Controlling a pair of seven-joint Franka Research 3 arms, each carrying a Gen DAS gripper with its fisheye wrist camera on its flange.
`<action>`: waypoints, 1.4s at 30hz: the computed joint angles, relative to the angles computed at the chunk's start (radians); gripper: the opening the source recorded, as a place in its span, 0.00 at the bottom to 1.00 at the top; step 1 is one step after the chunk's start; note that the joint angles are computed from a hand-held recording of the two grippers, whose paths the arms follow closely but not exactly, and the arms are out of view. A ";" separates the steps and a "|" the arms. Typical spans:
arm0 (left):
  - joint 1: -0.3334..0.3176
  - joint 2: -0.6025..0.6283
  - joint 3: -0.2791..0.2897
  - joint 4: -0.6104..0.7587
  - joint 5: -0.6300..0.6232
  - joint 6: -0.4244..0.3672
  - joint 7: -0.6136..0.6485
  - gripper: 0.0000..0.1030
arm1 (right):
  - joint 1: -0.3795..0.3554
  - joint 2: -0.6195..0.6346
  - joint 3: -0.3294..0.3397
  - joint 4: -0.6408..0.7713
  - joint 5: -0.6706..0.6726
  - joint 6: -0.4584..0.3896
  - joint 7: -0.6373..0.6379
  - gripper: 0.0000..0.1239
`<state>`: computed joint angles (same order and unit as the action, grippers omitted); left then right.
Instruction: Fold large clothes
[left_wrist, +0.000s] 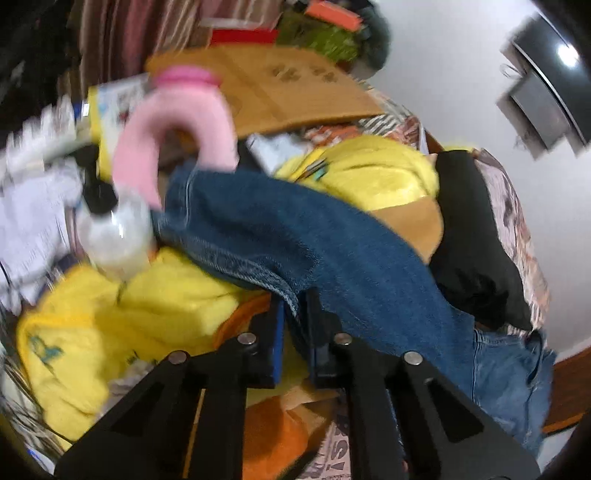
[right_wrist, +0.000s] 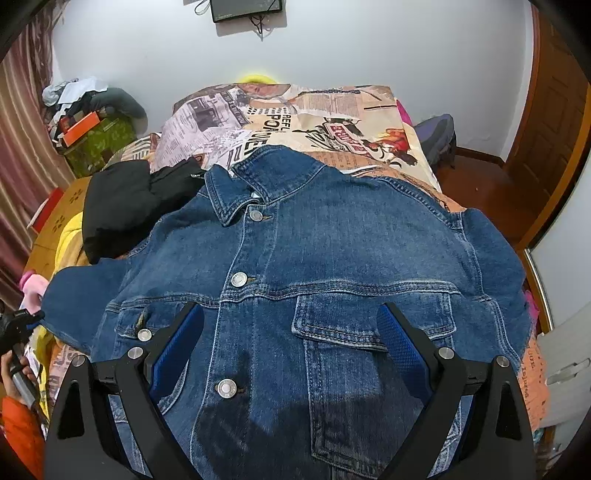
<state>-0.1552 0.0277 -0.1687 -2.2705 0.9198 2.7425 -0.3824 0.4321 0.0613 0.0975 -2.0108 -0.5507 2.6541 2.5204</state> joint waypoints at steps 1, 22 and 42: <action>-0.007 -0.006 -0.006 0.017 0.008 -0.030 0.017 0.07 | 0.000 -0.007 -0.001 -0.006 -0.007 0.004 0.004 0.75; -0.187 0.193 -0.052 0.580 0.125 -0.033 0.351 0.03 | -0.078 -0.103 0.027 -0.094 -0.200 0.072 0.084 0.75; -0.429 0.811 -0.218 1.340 -0.453 -0.316 1.256 0.03 | -0.174 -0.179 0.063 -0.205 -0.191 0.110 0.057 0.75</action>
<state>-0.5846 0.8387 -0.3864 -0.9303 0.4665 2.4269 0.8736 0.2586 -0.1172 0.1608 -2.2157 -0.7416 2.7641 2.5773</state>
